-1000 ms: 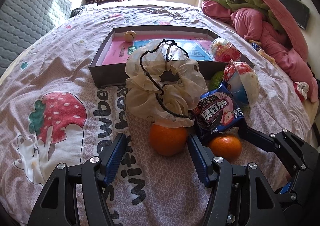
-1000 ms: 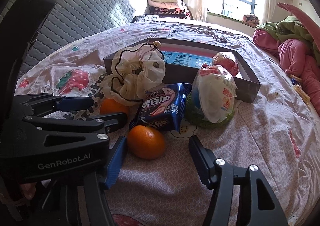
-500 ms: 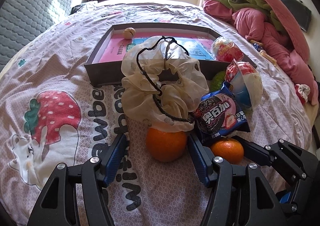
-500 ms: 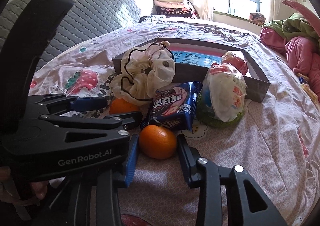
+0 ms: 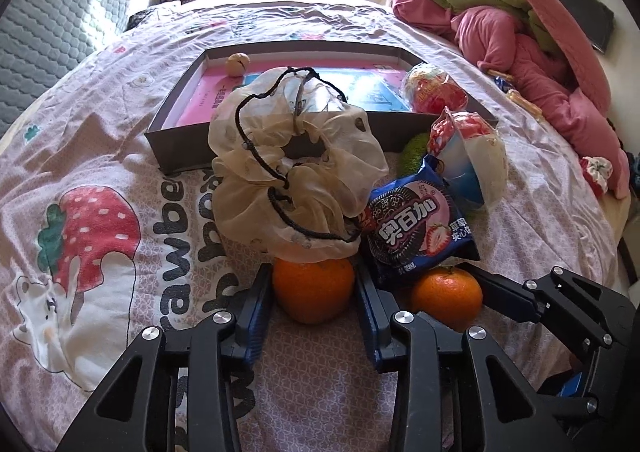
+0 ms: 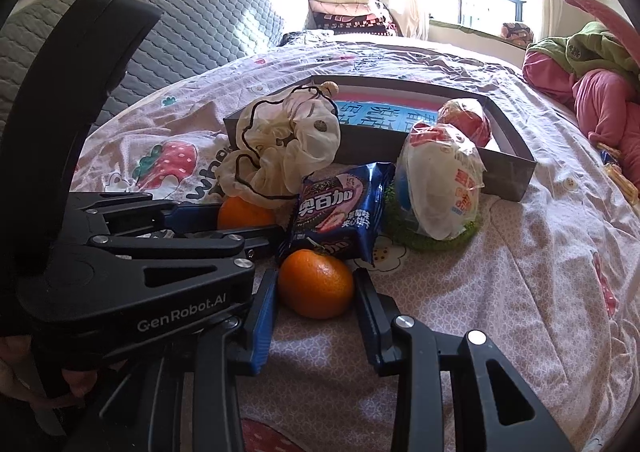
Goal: Organize objects
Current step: 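Close the left gripper on its orange while the right gripper grasps the other orange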
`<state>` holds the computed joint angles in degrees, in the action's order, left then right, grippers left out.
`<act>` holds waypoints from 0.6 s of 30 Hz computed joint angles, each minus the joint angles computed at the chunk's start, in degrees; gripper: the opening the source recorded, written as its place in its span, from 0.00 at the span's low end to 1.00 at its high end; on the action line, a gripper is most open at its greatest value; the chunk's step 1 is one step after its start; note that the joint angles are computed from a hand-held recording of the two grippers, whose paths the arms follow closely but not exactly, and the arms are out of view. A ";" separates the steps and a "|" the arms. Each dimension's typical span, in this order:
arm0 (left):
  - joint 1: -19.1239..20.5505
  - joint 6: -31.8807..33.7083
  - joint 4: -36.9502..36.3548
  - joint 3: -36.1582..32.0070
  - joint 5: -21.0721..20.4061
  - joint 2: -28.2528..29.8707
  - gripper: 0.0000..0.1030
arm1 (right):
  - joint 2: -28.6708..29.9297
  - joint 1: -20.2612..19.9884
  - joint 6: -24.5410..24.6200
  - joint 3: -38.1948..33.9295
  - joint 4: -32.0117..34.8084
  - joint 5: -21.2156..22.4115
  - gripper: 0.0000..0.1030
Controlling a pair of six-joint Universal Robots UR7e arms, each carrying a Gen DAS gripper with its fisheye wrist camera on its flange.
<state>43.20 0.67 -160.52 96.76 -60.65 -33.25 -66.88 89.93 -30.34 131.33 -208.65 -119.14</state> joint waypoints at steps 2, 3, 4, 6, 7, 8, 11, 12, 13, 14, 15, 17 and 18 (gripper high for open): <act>0.06 0.12 0.01 0.07 -0.47 -0.21 0.39 | -0.26 -0.04 0.02 0.12 -0.02 -0.08 0.36; 0.11 0.12 -0.01 0.17 -0.71 -0.36 0.39 | -0.23 0.02 -0.04 0.05 -0.06 -0.23 0.36; 0.17 0.24 -0.12 0.41 -0.99 -0.59 0.39 | -0.24 0.09 -0.17 0.06 -0.19 -0.42 0.36; 0.30 0.36 -0.19 0.76 -1.50 -1.08 0.39 | -0.34 0.19 -0.61 0.21 -0.71 -0.67 0.36; 0.36 0.50 -0.16 0.96 -1.87 -1.35 0.39 | -0.33 0.25 -0.91 0.28 -1.07 -0.85 0.36; 0.37 0.57 -0.32 1.21 -2.03 -1.59 0.39 | -0.38 0.26 -1.23 0.38 -1.49 -0.99 0.36; 0.26 1.38 -1.12 2.06 -2.21 -2.20 0.39 | -0.66 0.16 -1.53 0.53 -1.85 -1.06 0.36; 0.21 1.65 -1.50 2.35 -2.19 -2.39 0.39 | -0.77 0.14 -1.62 0.55 -1.90 -1.10 0.36; 0.18 1.88 -1.66 2.58 -2.27 -2.60 0.39 | -0.88 0.13 -1.68 0.59 -1.98 -1.15 0.36; 0.15 1.92 -1.82 2.80 -2.47 -2.87 0.39 | -0.96 0.13 -1.79 0.65 -2.21 -1.18 0.36; 0.16 2.03 -2.06 3.02 -2.72 -3.12 0.39 | -1.03 0.20 -1.90 0.66 -2.32 -1.21 0.36; 0.06 2.72 -3.08 3.63 -2.99 -3.58 0.39 | -0.96 0.44 -2.43 0.62 -2.98 -1.34 0.36; -0.02 3.09 -3.70 3.95 -2.95 -3.79 0.39 | -0.95 0.54 -2.68 0.65 -3.35 -1.30 0.36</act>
